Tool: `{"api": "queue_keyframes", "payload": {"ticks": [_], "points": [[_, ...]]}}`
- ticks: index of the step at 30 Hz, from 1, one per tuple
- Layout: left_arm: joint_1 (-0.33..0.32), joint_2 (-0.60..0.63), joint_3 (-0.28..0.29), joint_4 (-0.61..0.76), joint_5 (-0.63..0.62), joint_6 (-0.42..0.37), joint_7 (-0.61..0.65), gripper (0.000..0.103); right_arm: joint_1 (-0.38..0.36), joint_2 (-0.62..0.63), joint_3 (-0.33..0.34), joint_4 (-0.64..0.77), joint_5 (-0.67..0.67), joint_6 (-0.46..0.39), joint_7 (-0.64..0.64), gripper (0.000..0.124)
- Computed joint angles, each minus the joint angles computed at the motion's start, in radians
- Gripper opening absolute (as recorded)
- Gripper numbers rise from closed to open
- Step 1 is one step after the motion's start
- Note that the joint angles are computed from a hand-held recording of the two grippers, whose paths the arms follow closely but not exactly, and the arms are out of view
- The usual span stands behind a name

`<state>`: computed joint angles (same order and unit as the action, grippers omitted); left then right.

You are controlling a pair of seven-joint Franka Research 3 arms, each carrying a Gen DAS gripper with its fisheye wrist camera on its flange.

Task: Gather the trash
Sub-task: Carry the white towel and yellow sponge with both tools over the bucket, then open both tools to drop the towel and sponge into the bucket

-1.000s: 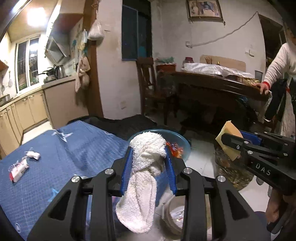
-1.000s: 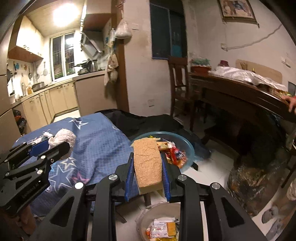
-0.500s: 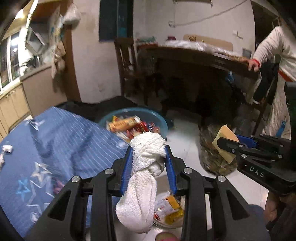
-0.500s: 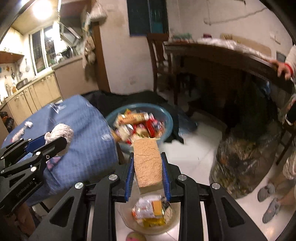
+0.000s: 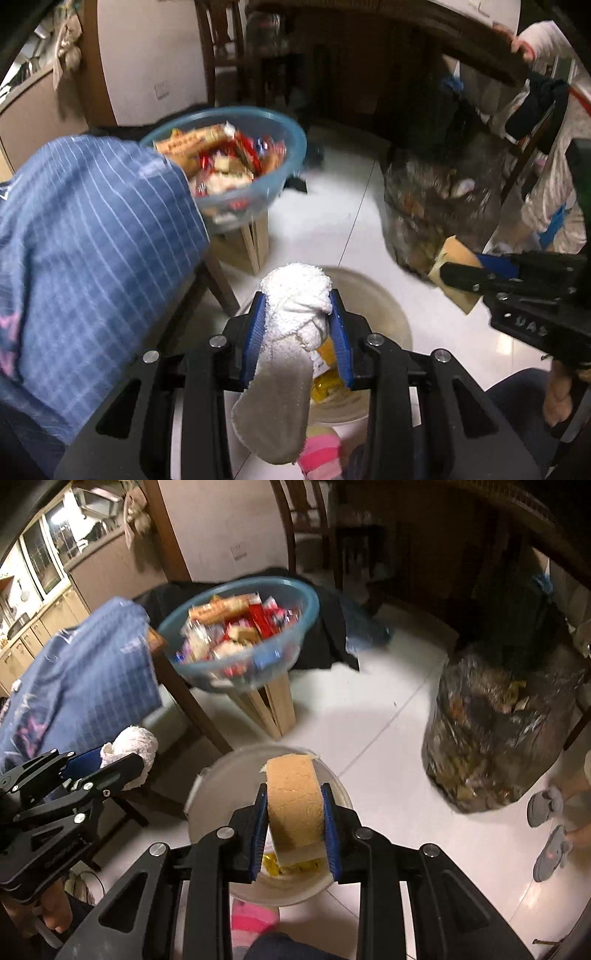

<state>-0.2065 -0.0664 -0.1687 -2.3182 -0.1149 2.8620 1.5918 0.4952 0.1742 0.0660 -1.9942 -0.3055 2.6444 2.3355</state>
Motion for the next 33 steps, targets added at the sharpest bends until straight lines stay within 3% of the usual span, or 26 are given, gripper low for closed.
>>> {"api": "queue_keyframes", "payload": {"ticks": [12, 20, 33], "points": [[0.026, 0.068, -0.021, 0.040, 0.074, -0.031, -0.064, 0.032, 0.009, 0.061, -0.007, 0.007, 0.076, 0.014, -0.054, 0.028], [0.032, 0.092, -0.032, 0.054, 0.054, -0.066, -0.040, 0.032, 0.014, 0.095, -0.001, 0.034, 0.137, 0.001, -0.113, 0.028], [0.064, 0.188, -0.051, 0.119, 0.018, -0.145, -0.019, 0.032, 0.000, 0.220, 0.007, 0.156, 0.281, -0.103, -0.254, 0.028]]}}
